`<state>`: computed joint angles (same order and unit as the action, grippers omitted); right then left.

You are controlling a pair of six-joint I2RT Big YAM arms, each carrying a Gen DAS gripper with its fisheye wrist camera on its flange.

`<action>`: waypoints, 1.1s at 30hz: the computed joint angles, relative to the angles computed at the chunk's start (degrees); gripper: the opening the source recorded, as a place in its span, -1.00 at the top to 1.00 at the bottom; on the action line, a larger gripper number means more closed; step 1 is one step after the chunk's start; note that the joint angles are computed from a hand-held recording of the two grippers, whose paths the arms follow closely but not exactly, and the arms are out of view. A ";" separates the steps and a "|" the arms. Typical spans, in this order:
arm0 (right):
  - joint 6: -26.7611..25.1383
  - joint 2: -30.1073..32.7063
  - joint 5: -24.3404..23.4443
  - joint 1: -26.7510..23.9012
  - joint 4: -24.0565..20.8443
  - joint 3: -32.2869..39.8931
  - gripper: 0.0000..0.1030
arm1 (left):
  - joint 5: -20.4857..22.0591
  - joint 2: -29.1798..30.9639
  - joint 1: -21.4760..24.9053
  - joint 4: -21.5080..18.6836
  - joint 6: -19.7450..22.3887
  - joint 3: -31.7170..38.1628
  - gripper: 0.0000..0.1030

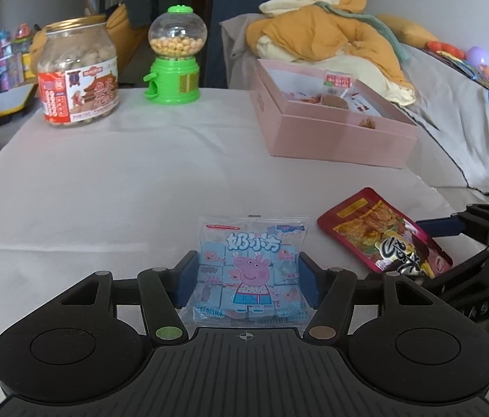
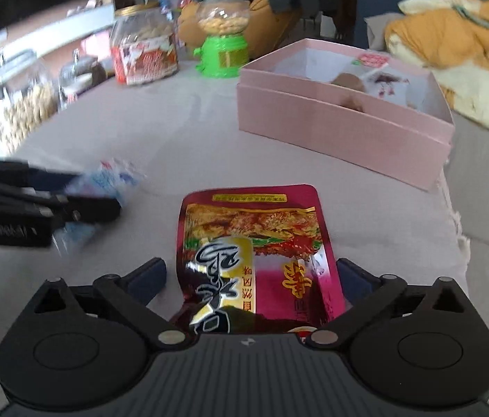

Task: Organize snacks
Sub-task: 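Drop the Peppa packet into the box with left tool while right tool drops the red packet in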

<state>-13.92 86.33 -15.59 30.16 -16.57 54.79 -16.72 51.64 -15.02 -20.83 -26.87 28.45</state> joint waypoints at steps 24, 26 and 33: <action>7.31 -11.18 5.71 -4.06 6.23 -7.32 -0.13 | 7.88 22.37 1.60 9.36 12.68 28.46 -0.28; 6.90 -11.26 5.18 -4.62 6.98 -7.62 -0.13 | 8.13 26.27 2.42 10.14 11.96 32.46 -0.32; 7.62 -8.70 5.08 -5.10 7.85 -5.64 -0.14 | 10.58 37.76 5.32 1.99 11.04 39.88 -0.19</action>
<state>-6.30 77.63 -10.51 25.06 -8.72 49.15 -6.13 89.40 -9.70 -18.84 -15.83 68.34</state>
